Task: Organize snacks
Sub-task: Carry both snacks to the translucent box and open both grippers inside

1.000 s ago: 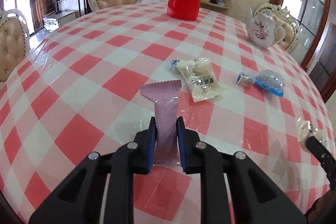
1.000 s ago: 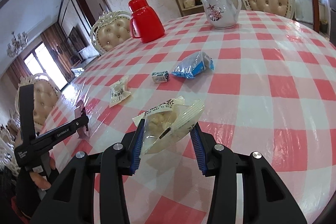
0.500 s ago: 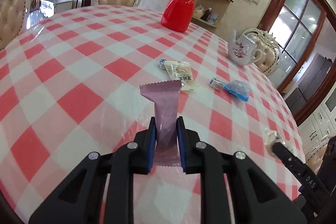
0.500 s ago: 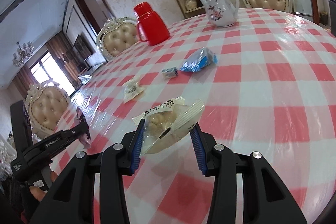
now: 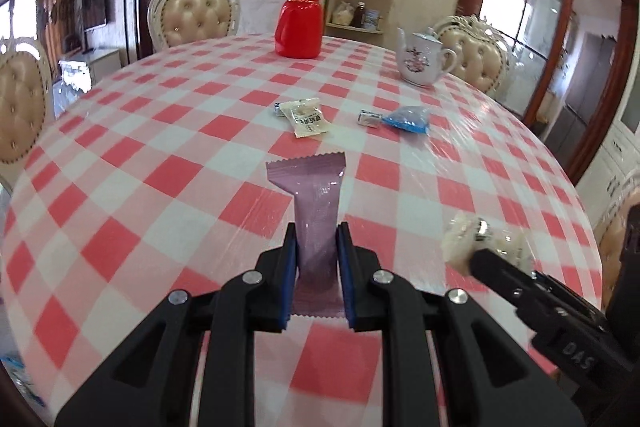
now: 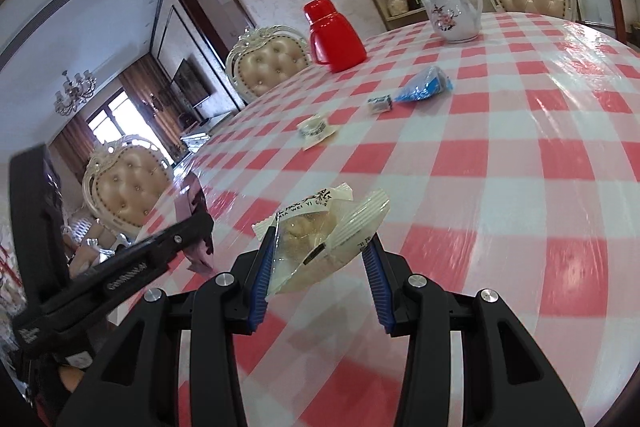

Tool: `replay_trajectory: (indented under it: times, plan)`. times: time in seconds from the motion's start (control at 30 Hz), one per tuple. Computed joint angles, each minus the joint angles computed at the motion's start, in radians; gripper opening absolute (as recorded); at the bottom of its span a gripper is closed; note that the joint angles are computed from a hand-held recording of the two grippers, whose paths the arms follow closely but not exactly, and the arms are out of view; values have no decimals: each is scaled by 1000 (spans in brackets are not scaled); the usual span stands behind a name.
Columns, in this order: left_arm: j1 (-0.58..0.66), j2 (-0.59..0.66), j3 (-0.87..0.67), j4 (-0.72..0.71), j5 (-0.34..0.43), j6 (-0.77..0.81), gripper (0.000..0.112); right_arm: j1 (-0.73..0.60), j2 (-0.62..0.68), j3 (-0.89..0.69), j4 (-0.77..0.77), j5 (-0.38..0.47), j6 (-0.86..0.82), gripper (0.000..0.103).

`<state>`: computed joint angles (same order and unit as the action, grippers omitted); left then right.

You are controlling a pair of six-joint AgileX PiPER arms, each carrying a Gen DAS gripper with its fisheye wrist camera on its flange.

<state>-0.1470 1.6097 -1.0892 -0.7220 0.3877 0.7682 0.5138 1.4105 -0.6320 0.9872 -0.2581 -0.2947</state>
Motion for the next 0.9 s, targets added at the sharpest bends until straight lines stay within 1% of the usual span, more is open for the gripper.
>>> replay_trajectory:
  times: [0.1,0.13,0.23,0.27,0.37,0.47,0.57,0.67,0.77,0.83,0.9]
  plan:
    - [18,-71,49,43,9,15,19,77,-27,10,162,-38,-145,42]
    - [31,-98,64,49,24,30,19,117,-40,12,235,-61,-212,42]
    - [69,-167,103,58,55,82,19,205,-56,2,378,-117,-348,42]
    - [86,-187,112,55,73,107,19,240,-62,-4,417,-136,-385,42]
    - [169,-245,130,9,163,220,19,348,-60,-42,538,-203,-512,42]
    - [288,-296,147,-41,257,345,19,433,-31,-92,600,-244,-588,42]
    - [394,-327,165,-84,315,454,19,494,13,-146,641,-260,-649,42]
    - [518,-338,183,-127,372,576,19,551,84,-222,672,-256,-708,42]
    - [662,-315,191,-144,433,694,19,614,146,-290,670,-261,-753,42]
    - [745,-287,177,-146,469,743,19,645,187,-344,702,-273,-818,42]
    - [839,-238,135,-143,513,781,19,665,236,-408,755,-263,-902,42]
